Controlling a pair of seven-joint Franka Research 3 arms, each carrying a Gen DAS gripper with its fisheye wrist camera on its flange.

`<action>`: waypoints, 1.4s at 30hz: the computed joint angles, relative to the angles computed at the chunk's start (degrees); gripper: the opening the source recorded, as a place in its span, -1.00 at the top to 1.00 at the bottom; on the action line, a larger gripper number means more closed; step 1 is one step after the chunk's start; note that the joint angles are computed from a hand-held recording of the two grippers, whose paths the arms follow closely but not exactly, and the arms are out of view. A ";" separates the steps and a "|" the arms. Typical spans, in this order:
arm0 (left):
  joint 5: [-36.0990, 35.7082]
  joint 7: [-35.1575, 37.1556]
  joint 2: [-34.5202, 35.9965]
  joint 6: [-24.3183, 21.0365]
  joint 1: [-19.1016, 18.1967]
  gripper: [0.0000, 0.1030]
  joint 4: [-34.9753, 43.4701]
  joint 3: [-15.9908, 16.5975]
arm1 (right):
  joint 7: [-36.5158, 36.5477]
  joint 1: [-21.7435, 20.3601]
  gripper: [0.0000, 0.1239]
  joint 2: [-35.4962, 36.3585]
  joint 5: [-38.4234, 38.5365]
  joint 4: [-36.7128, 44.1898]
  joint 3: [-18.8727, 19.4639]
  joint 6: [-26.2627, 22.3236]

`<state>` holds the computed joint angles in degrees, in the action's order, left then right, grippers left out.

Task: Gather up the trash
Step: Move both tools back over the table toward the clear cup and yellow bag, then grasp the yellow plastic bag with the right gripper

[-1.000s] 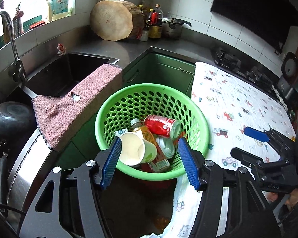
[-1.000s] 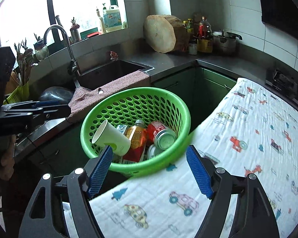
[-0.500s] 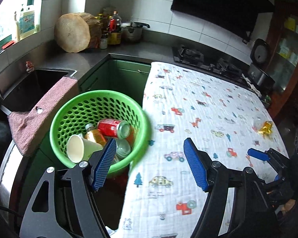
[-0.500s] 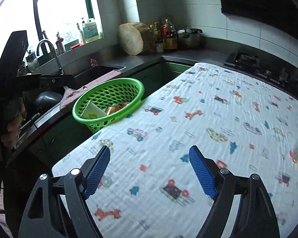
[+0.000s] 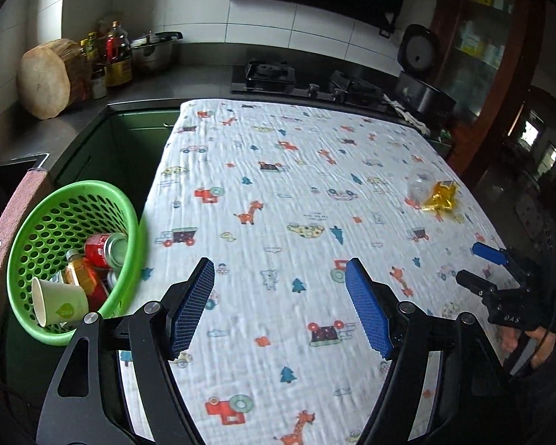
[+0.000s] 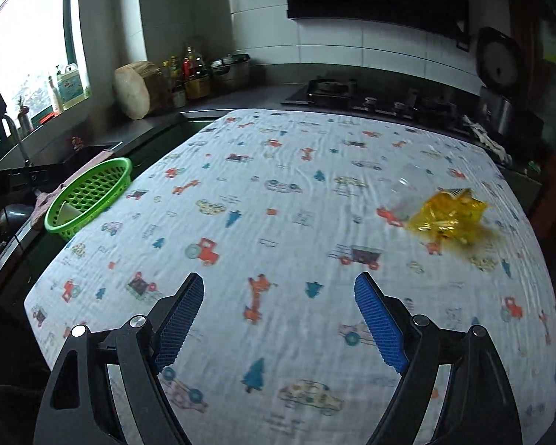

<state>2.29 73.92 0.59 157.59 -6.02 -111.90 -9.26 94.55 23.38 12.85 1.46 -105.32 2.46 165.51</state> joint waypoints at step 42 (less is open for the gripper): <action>1.43 0.43 17.34 -7.45 -1.17 -0.43 20.89 -2.79 | 0.65 -1.71 -0.24 26.86 -8.63 39.94 -7.10 -13.36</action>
